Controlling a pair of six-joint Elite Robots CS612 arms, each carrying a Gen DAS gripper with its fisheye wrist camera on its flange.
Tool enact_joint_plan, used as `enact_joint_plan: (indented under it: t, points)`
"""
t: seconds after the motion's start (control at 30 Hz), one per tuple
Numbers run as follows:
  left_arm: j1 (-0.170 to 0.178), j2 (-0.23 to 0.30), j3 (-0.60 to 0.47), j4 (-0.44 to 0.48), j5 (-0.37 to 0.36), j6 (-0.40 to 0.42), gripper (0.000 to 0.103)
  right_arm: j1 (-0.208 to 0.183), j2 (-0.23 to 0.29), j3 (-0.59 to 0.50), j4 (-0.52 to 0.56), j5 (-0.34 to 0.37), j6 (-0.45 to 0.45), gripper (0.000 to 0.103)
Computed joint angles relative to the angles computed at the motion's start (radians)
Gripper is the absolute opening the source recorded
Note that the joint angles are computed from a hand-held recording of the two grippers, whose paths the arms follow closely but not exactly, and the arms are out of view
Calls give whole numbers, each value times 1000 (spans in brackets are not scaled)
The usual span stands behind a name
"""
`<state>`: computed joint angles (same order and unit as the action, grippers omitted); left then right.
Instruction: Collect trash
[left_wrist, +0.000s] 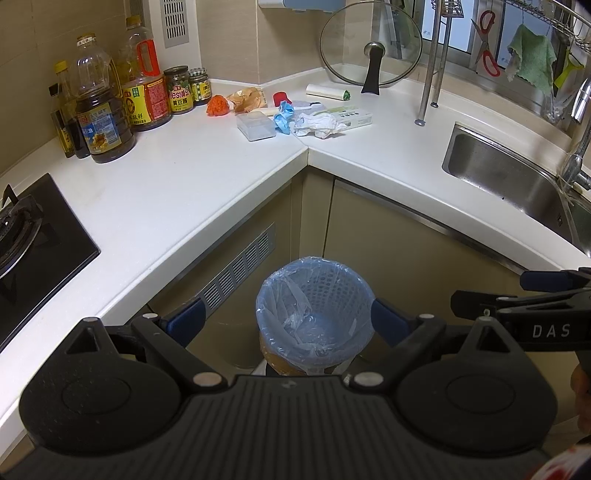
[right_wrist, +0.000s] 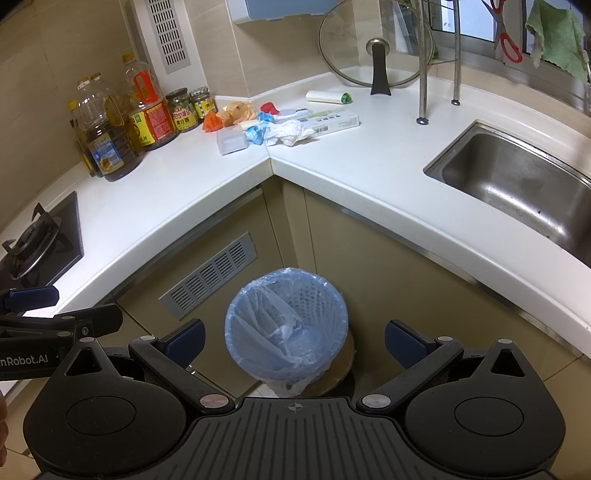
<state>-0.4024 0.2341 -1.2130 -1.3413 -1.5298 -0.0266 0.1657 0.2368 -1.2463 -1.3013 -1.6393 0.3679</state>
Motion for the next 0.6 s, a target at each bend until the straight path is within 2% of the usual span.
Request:
enact_joint_plan:
  t: [0.6]
  points:
    - [0,-3,3,2,1,-1,96,-4,-3,8,-3,4,-2,103]
